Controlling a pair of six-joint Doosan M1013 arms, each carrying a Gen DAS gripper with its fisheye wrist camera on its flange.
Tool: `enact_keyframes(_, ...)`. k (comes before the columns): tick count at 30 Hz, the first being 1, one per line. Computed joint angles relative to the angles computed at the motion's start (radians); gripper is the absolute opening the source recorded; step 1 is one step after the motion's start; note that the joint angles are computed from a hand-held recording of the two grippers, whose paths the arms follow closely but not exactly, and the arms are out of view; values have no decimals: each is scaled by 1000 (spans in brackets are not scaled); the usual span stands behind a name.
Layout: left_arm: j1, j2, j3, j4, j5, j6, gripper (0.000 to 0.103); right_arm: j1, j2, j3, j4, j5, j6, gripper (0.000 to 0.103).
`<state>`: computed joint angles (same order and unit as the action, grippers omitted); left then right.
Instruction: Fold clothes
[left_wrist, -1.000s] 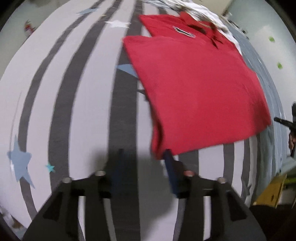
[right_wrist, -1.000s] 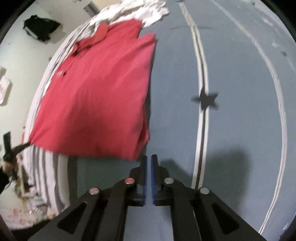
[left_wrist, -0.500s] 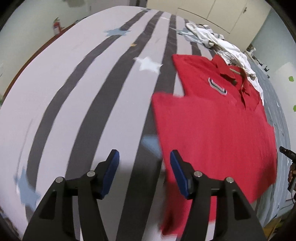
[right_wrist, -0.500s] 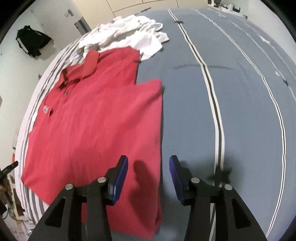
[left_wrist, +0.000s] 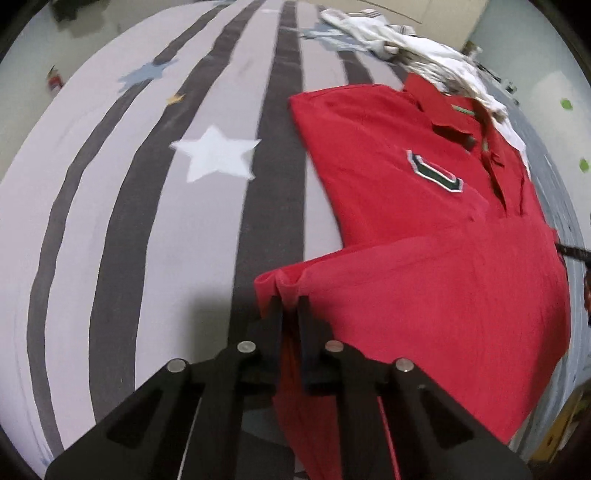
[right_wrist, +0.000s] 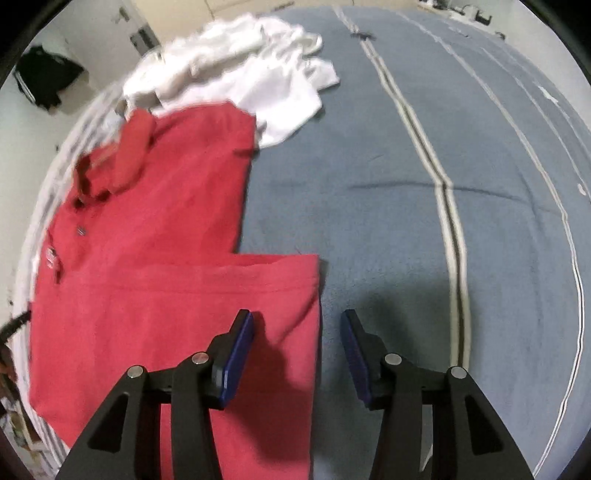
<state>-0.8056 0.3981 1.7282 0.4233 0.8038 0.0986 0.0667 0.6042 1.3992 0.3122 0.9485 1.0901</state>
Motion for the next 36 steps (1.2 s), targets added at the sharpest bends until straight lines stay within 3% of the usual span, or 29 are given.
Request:
enact_keyframes(3, -4, -14, 4, 58, -2, -14, 5, 3, 17, -17, -8, 16, 6, 43)
enact_keyframes(5, -5, -26, 8, 103, -2, -33, 5, -3, 23, -28, 21, 29, -2, 27)
enact_keyframes(6, -6, -31, 9, 121, -2, -38, 5, -6, 27, -36, 36, 41, -11, 10)
enact_keyframes(9, -7, -42, 6, 162, 2, -15, 5, -1, 22, -39, 51, 31, -73, 4)
enact_keyframes(14, 13, -36, -13, 166, 27, 40, 5, 1, -9, -31, 125, -38, -152, 4)
enact_keyframes(17, 19, -25, -14, 137, 35, 64, 5, 14, -12, -27, 97, -59, -166, 4)
enact_keyframes(20, 6, -40, 8, 185, 20, -18, 5, 18, 3, -36, 38, -45, -144, 4)
enact_keyframes(22, -10, -54, 20, 229, 17, -75, 5, 4, -7, -19, 76, -58, -148, 4)
enact_keyframes(25, -20, -44, 7, 214, 63, -42, 6, -11, -26, 8, 131, -84, -175, 4)
enact_keyframes(27, -11, -29, -1, 170, 79, -11, 21, -6, -24, 12, 114, -87, -173, 8)
enact_keyframes(29, -1, -18, -12, 132, 132, -37, 24, 0, -18, 7, 85, -81, -149, 16)
enact_keyframes(31, 2, -22, -8, 132, 161, -104, 30, 8, -7, -9, 41, -61, -99, 34)
enact_keyframes(33, -8, -41, 7, 168, 185, -204, 53, 9, -7, -13, 25, -57, -73, 34)
enact_keyframes(36, -31, -83, 48, 180, 147, -300, 56, -7, -32, 7, 55, -70, -79, 34)
